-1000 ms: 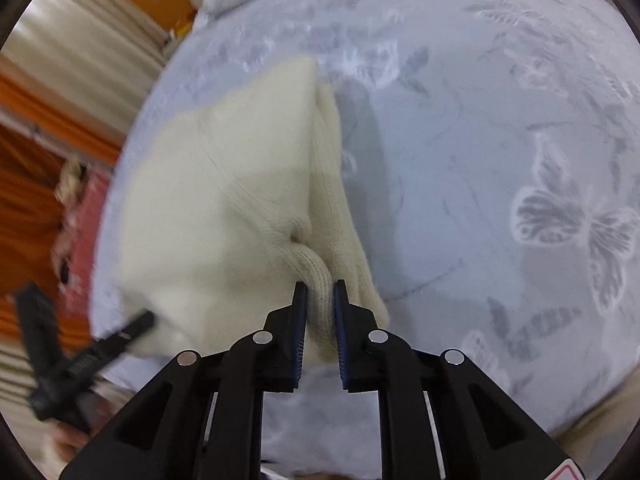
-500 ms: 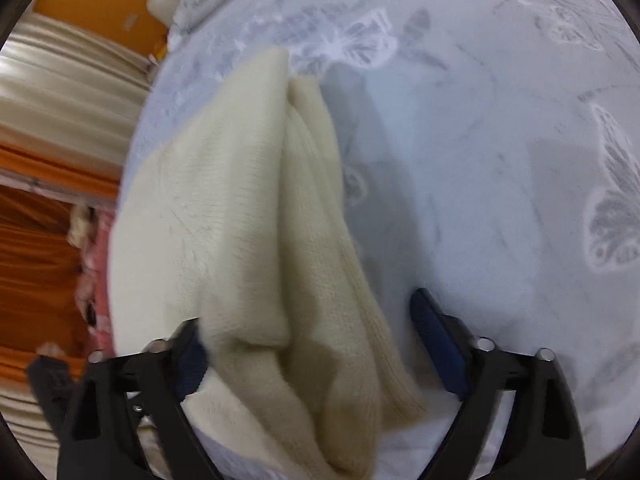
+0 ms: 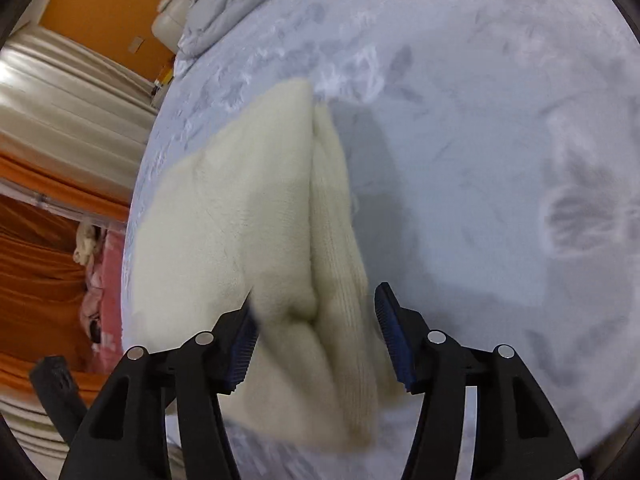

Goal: Fold small clothes

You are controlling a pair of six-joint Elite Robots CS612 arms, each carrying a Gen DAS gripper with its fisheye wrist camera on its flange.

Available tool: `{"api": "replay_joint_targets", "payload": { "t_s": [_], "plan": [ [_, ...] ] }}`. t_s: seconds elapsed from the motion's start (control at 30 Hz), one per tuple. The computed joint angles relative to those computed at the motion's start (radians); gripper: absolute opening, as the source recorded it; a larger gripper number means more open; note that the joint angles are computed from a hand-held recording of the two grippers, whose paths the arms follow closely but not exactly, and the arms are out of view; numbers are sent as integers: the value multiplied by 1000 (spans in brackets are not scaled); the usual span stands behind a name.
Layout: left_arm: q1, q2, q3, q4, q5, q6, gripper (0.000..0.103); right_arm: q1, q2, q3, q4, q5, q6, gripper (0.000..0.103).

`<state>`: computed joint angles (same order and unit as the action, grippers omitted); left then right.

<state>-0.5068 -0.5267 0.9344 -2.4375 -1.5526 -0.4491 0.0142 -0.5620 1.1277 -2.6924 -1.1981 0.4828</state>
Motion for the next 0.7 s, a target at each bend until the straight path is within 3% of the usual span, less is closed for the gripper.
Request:
{"api": "replay_joint_targets", "payload": {
  "t_s": [0.07, 0.17, 0.27, 0.53, 0.7],
  "plan": [
    [-14, -21, 26, -8, 61, 20, 54, 8, -36, 45, -34, -57, -54, 55],
    [-36, -44, 54, -5, 158, 44, 55, 32, -92, 115, -65, -205, -160, 57],
    [-57, -65, 86, -14, 235, 37, 67, 53, -131, 189, -123, -305, -233, 57],
    [-108, -122, 200, -91, 387, -18, 82, 89, -168, 296, -247, -423, -276, 80],
    [-127, -142, 254, -120, 406, -74, 85, 99, -184, 357, -303, -473, -264, 86]
  ]
}}
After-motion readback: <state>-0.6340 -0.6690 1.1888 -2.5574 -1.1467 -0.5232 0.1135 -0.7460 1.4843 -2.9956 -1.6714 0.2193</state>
